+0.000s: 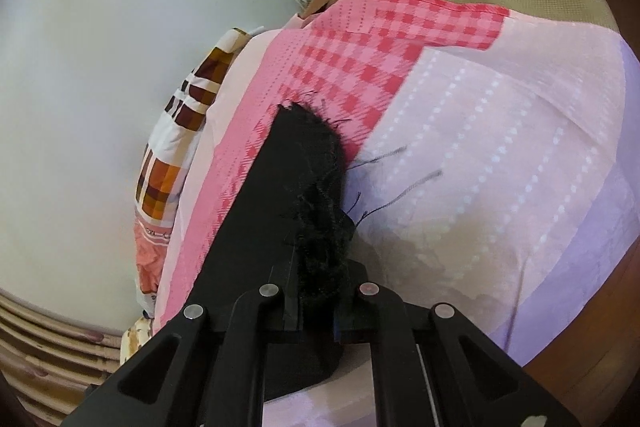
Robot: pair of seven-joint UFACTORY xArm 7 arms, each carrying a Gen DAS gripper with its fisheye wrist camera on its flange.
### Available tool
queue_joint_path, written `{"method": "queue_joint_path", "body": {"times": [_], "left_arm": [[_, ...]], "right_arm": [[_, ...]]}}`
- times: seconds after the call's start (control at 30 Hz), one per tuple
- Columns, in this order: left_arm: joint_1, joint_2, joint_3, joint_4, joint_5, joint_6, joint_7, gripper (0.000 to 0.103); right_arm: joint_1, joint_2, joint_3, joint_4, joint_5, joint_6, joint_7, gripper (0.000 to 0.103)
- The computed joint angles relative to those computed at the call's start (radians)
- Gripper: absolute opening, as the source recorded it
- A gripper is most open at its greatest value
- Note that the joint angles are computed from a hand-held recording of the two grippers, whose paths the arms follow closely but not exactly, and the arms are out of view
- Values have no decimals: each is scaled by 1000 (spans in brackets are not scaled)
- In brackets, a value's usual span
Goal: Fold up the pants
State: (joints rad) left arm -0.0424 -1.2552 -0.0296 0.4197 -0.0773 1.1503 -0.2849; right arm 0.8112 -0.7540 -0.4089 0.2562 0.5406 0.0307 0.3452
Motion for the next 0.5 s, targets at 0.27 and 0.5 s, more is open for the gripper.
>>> {"method": "queue_joint_path", "body": {"times": [0.27, 0.5], "left_arm": [[7, -1, -3, -4, 16, 16, -1, 92], [15, 6, -11, -4, 39, 34, 3, 92]], "right_arm": [[49, 24, 6, 52, 6, 12, -4, 8], [129, 31, -38, 71, 50, -12, -21, 8]]}}
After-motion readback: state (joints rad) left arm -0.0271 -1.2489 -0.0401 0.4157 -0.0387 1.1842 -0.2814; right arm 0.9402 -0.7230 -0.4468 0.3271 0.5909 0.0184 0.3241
